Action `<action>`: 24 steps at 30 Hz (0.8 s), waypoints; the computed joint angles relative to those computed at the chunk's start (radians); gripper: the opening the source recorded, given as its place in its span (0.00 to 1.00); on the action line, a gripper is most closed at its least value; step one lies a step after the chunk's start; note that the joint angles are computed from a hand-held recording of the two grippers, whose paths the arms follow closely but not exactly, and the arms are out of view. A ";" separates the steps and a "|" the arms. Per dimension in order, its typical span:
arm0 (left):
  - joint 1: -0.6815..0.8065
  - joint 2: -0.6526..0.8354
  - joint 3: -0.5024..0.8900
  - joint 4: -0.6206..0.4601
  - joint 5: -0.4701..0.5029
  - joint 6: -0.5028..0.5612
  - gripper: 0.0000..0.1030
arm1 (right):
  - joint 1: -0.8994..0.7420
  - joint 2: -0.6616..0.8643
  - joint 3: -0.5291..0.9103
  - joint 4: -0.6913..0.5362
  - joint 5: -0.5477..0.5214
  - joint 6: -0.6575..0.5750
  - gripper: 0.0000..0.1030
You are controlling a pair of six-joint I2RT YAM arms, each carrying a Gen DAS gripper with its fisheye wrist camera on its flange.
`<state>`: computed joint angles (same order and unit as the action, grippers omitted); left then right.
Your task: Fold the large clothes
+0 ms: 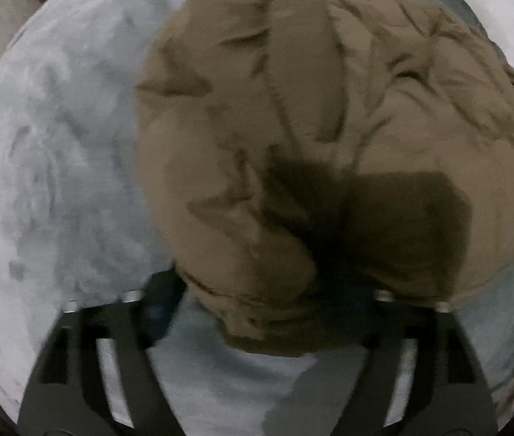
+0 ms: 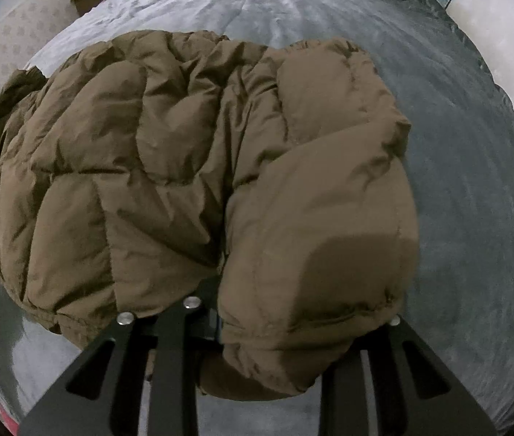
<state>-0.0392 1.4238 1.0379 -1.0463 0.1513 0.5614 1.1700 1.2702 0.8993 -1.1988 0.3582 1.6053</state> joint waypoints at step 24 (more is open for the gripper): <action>0.024 0.135 0.147 -0.218 0.258 -0.061 0.37 | -0.052 -0.038 -0.076 0.077 -0.016 -0.028 0.26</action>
<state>-0.0153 1.5590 1.1854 -1.2642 0.4097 0.5006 1.1176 1.2321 0.8231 -1.1216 0.3418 1.5773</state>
